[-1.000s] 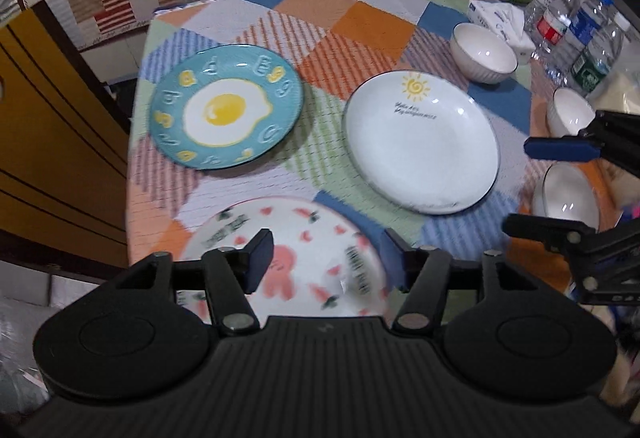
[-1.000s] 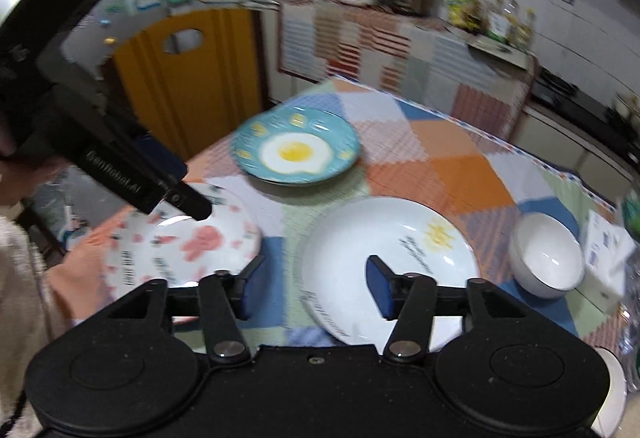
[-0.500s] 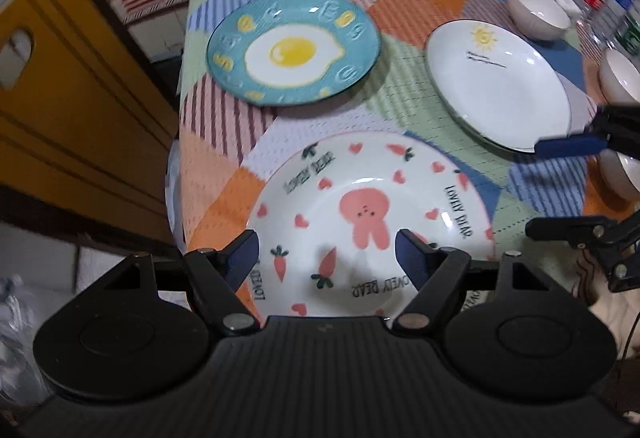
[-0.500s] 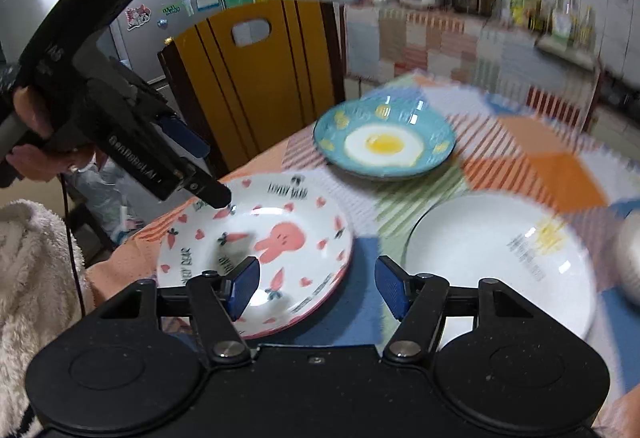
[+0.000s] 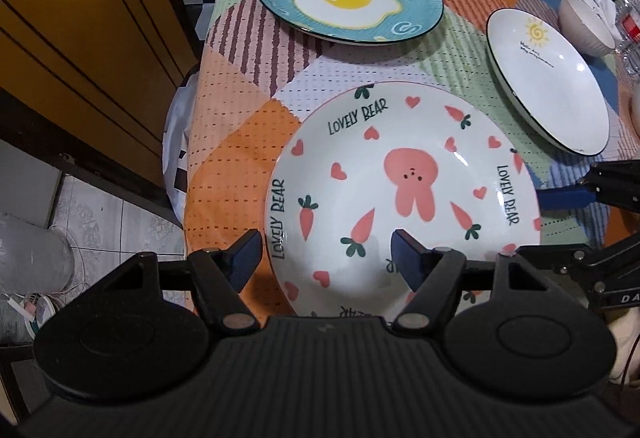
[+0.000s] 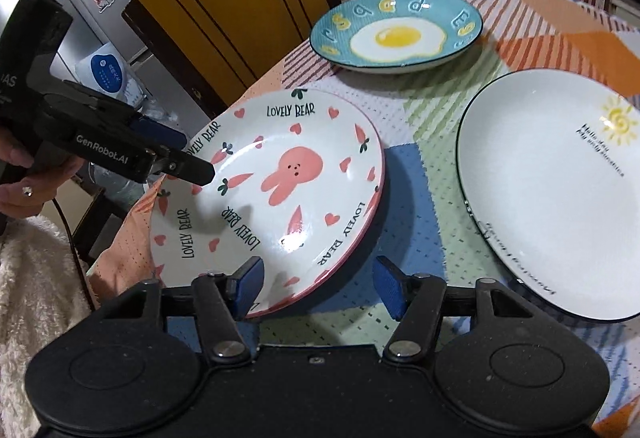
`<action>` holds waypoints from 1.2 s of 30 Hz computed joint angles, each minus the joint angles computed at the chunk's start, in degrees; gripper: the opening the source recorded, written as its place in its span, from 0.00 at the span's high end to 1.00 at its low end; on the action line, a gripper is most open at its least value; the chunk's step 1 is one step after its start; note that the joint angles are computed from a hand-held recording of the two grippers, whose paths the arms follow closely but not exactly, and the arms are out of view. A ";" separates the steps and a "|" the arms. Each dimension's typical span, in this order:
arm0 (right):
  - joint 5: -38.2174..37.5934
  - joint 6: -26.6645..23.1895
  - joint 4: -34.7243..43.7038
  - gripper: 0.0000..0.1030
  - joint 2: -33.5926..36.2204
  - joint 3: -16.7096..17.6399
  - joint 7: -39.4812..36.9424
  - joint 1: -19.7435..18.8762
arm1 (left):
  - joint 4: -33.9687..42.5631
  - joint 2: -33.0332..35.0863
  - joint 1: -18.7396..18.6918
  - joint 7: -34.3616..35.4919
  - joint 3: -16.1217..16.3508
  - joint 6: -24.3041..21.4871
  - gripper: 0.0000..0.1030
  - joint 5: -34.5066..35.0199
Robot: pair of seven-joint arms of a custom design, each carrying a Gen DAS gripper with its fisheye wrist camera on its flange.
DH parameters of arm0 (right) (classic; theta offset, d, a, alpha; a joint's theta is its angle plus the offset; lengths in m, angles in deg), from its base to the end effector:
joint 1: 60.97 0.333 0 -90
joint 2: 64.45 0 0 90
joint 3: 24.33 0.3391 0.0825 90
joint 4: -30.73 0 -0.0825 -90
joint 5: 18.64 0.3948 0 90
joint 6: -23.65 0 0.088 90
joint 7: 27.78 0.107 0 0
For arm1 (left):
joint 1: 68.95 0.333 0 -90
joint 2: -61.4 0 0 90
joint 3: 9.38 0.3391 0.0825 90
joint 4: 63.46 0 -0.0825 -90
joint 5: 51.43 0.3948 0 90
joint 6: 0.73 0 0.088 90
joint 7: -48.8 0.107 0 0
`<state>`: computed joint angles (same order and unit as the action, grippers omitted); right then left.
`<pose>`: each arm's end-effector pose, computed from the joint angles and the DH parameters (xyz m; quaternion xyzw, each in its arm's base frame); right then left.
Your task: Organize plates and bowls
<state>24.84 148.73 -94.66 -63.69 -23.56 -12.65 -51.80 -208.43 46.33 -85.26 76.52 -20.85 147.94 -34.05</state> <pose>0.5338 0.1194 0.4043 -0.9181 0.2575 0.0739 0.2921 0.4081 -0.2229 0.4155 -0.8075 0.5554 -0.1554 0.1239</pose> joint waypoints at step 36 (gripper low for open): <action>4.26 -1.88 1.41 0.75 2.23 -0.64 1.63 -1.60 | -0.95 -1.19 0.23 -6.74 -1.45 2.19 0.71 0.99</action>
<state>29.10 146.85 -93.26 -61.46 -24.19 -11.02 -53.40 -209.38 45.13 -85.03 69.79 -22.30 150.13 -33.05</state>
